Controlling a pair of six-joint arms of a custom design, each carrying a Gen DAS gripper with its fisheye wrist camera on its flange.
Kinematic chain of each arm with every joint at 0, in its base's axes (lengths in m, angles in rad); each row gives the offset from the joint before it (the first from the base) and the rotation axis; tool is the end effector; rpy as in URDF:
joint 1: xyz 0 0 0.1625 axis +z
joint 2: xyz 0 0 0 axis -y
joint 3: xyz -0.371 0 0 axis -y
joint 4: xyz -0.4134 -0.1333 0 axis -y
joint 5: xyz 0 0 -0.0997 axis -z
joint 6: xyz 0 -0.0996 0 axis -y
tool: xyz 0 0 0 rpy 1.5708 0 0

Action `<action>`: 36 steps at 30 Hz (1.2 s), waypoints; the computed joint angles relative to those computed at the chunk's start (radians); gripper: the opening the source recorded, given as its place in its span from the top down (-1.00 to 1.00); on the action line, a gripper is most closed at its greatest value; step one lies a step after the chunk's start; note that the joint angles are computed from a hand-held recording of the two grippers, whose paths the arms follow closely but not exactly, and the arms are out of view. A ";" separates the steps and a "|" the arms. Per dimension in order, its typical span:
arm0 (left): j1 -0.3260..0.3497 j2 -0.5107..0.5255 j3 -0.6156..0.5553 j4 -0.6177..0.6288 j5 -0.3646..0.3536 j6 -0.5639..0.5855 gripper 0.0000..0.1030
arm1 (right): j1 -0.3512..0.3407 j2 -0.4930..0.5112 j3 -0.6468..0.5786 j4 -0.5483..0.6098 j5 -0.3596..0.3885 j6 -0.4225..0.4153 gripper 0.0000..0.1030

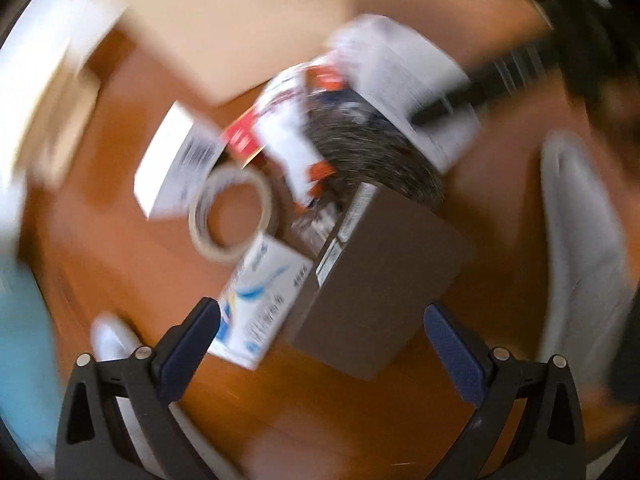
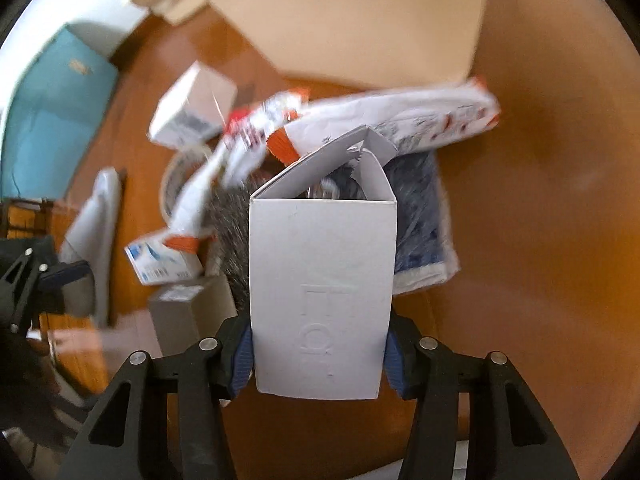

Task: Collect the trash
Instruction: 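Lower the right tool to the white box while the left tool grasps the brown box, then carry the brown box and white box to the beige wastebasket and release both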

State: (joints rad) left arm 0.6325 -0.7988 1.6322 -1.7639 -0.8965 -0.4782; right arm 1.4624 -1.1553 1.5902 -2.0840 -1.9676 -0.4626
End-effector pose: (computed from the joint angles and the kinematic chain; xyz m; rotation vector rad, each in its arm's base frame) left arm -0.3444 -0.4948 0.0004 0.7619 2.1152 0.0531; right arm 0.0260 -0.6378 0.2440 0.4613 -2.6997 -0.0521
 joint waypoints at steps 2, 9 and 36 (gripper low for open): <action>-0.024 0.008 0.019 -0.004 0.020 0.106 -1.00 | -0.019 -0.039 0.028 -0.035 0.045 0.020 -0.07; -0.039 0.064 0.047 -0.083 0.060 0.223 -1.00 | -0.096 -0.170 0.108 -0.071 0.161 0.135 -0.08; -0.130 -0.094 0.187 -0.115 -0.097 0.138 0.56 | -0.108 -0.227 0.154 -0.099 0.166 0.113 -0.05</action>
